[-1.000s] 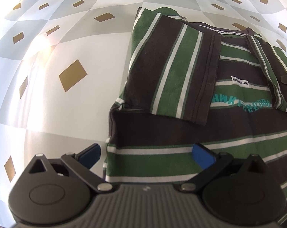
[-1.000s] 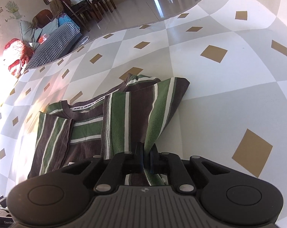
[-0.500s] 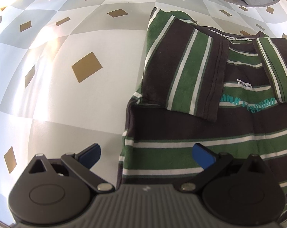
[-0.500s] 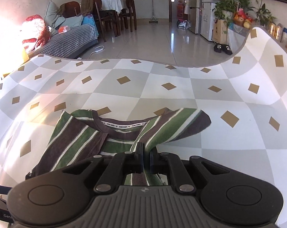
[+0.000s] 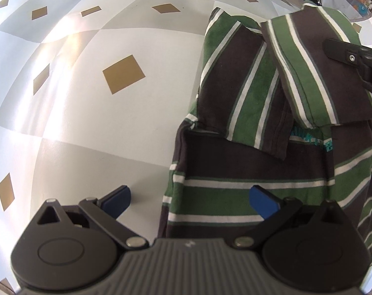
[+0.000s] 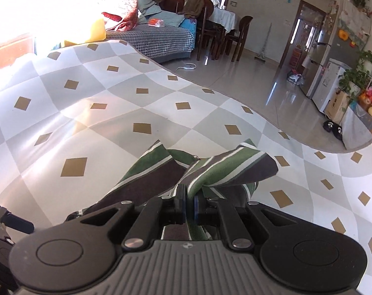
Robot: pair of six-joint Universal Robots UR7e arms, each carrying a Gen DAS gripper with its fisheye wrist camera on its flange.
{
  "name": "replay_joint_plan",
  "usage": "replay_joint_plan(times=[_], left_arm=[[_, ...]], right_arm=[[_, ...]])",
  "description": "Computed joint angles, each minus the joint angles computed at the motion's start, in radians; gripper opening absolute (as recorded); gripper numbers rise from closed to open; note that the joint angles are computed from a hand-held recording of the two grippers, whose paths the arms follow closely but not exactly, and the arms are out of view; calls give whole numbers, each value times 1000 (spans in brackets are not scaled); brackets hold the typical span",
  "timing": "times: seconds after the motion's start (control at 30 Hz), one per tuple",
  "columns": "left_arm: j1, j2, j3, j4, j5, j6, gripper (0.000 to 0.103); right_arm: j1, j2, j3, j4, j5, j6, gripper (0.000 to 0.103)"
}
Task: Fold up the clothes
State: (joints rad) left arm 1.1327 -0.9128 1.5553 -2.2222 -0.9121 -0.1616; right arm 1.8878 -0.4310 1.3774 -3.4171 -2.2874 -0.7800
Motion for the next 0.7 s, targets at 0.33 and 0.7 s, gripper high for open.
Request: replay_joint_plan(times=[0.33, 0.7], left_arm=[[9, -1, -15, 14, -15, -24, 103], [11, 0, -15, -1, 26, -83, 103]], right_arm=[[1, 48, -46, 12, 3, -44, 7], [-52, -108, 116, 234, 242, 108, 29]])
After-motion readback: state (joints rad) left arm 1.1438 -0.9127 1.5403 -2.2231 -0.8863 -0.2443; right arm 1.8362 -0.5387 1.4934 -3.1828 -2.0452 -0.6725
